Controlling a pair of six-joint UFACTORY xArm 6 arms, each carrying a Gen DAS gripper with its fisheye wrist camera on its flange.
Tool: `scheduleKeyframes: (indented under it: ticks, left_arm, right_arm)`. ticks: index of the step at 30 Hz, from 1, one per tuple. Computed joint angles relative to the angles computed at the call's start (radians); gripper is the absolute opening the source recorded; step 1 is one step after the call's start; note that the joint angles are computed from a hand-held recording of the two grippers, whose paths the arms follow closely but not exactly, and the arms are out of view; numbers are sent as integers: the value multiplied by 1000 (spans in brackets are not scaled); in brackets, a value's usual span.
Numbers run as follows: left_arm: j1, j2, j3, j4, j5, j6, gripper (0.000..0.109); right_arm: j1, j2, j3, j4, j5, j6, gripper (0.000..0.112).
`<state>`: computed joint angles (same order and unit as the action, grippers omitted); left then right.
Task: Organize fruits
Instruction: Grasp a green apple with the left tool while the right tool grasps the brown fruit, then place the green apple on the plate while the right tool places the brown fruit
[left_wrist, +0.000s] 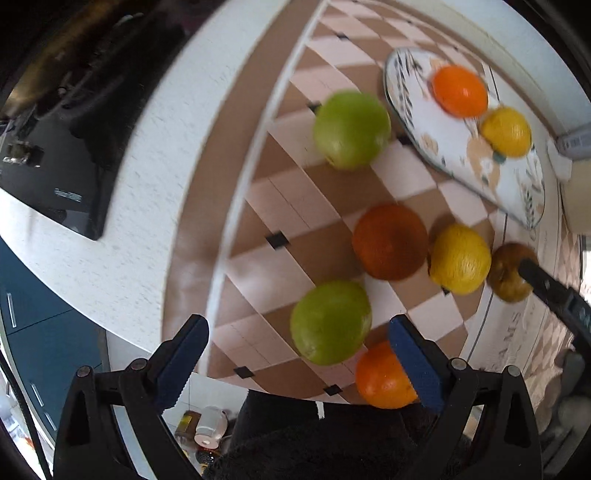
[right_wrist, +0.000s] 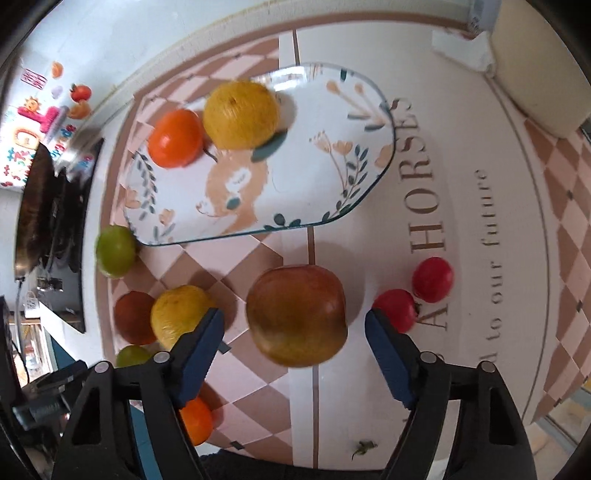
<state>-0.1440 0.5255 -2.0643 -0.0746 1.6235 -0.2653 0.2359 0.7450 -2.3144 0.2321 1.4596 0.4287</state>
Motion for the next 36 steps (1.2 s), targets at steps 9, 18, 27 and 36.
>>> scheduleKeyframes:
  ticks: [9,18,27,36]
  left_arm:
    - [-34,-12,72,9,-22,46,100]
    - [-78,-23,150,20,-74,110,54]
    - [-84,-58,189,55,-139,128,53]
    - [-54,17,-116,-31,-72,124,53]
  right_arm:
    - [13,-76,126,10,-7,-59,64]
    - [21,-218,354,5,-53,-55,65]
    - [23,-248,401,-5,-85,-58,65]
    - [-3,-250,326,43,-89,-45,64]
